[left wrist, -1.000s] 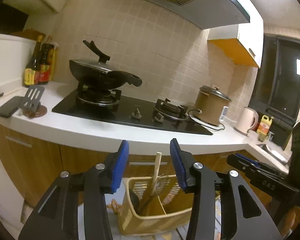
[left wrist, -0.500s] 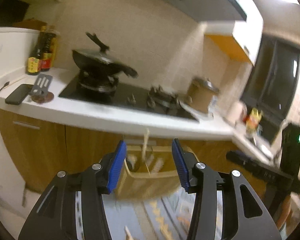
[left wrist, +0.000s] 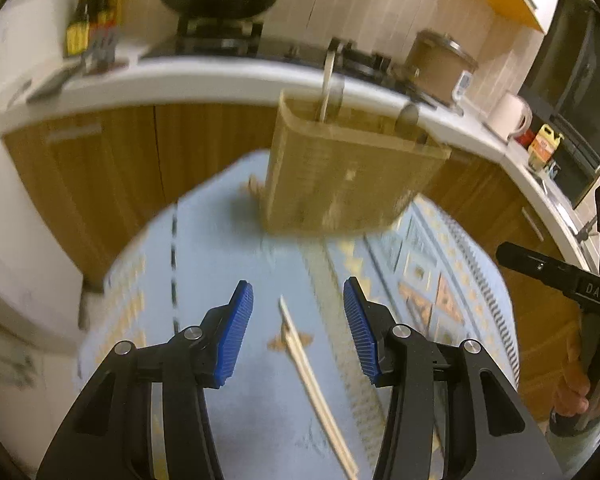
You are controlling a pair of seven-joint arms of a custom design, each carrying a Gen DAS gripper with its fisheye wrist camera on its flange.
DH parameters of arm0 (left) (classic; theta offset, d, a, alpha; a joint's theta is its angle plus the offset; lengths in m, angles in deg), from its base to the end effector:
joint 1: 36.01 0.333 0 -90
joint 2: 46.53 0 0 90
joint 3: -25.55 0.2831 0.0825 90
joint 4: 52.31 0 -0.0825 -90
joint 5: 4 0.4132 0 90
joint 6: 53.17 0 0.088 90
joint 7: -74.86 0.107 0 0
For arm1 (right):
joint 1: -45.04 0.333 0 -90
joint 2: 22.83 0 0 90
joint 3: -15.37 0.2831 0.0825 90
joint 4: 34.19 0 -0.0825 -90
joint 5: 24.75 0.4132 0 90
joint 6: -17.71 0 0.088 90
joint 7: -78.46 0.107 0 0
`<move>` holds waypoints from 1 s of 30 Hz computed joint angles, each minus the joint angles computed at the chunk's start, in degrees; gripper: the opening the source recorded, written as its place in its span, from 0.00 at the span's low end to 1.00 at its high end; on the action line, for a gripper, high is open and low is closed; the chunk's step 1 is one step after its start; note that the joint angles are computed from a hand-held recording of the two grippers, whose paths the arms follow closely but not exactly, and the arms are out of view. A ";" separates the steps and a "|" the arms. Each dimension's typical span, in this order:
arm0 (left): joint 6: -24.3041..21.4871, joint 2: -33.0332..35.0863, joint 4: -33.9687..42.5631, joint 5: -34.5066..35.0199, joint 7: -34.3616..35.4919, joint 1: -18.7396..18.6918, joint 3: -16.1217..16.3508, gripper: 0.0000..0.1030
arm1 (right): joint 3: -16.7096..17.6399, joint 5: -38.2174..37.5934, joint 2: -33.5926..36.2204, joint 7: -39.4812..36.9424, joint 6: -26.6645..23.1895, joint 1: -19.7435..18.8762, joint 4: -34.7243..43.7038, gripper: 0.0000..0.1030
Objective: Organize utensils
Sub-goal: 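Move both tools down toward the loose wooden chopsticks on the rug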
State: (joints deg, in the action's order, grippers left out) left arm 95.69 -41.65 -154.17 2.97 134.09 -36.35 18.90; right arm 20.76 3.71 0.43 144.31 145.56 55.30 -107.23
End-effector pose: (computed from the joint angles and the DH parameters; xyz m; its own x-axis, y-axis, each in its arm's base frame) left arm 0.6577 -0.0807 0.5479 0.2362 -0.9392 0.2493 -0.7000 -0.3424 -0.6267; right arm 0.7109 0.1998 0.5573 0.5269 -0.8018 -0.2818 -0.7444 -0.2754 -0.6083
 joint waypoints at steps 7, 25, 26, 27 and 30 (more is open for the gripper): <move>-1.84 1.40 -3.33 -0.34 -0.58 -0.33 -0.39 0.35 | -0.36 0.84 -3.52 -1.66 1.94 -0.25 -9.04 0.57; 2.33 3.87 -4.75 12.67 -7.79 -2.72 0.51 0.34 | -0.61 1.35 -4.05 -2.53 2.09 -0.16 -12.06 0.57; 1.78 4.01 -4.46 13.97 -8.67 -2.99 0.63 0.34 | -0.57 1.36 -4.08 -2.66 2.17 -0.13 -12.16 0.57; 1.31 4.04 -4.32 14.96 -9.32 -3.17 0.69 0.34 | -0.58 1.26 -4.10 -2.64 2.32 -0.03 -12.26 0.57; -0.66 3.95 -3.89 18.37 -11.85 -3.91 0.80 0.34 | -0.78 0.20 -4.28 -2.16 3.18 0.45 -12.76 0.57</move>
State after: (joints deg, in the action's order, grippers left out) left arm 95.03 -37.69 -158.06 21.34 122.24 -40.26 19.70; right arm 19.98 3.91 -3.85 142.15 148.73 55.76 -119.99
